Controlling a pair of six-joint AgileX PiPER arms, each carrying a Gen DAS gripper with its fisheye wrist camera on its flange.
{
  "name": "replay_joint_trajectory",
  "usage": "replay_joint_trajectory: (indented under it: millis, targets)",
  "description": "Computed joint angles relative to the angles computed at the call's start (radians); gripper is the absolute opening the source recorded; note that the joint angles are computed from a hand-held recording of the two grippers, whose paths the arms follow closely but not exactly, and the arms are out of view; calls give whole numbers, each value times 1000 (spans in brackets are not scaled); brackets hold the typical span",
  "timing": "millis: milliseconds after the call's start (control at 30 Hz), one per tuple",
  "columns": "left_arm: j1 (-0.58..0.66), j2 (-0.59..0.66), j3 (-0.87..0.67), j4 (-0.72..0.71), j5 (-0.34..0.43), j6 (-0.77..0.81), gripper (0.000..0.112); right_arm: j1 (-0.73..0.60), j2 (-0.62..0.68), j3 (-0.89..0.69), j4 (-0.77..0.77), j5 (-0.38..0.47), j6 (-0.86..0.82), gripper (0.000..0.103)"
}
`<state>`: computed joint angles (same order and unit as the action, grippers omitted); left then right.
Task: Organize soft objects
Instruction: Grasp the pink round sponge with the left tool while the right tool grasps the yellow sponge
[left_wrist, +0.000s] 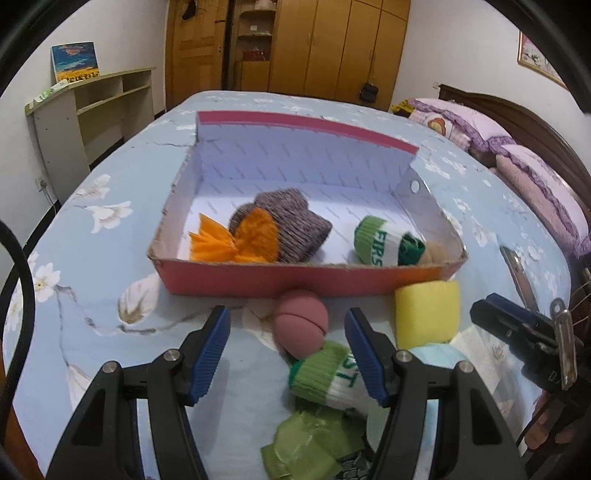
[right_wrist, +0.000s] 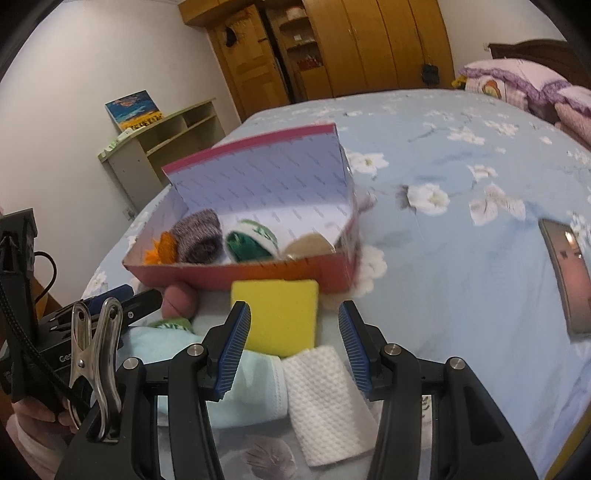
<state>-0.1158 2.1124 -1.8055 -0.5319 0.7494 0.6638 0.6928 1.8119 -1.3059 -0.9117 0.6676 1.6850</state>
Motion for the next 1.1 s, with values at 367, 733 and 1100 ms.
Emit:
replay_joint_trajectory:
  millis: [367,733,1100]
  targets:
    - [-15,35,-26,44,1,-52,68,-20,5,42,-6,-78,31,51]
    - [-30,86,-82,61,42,-85,44,-26,23,46,-9,-96,42,51]
    - [-7,61,-47,2,29,-29,36,-27,36,36,11,-104,18,51]
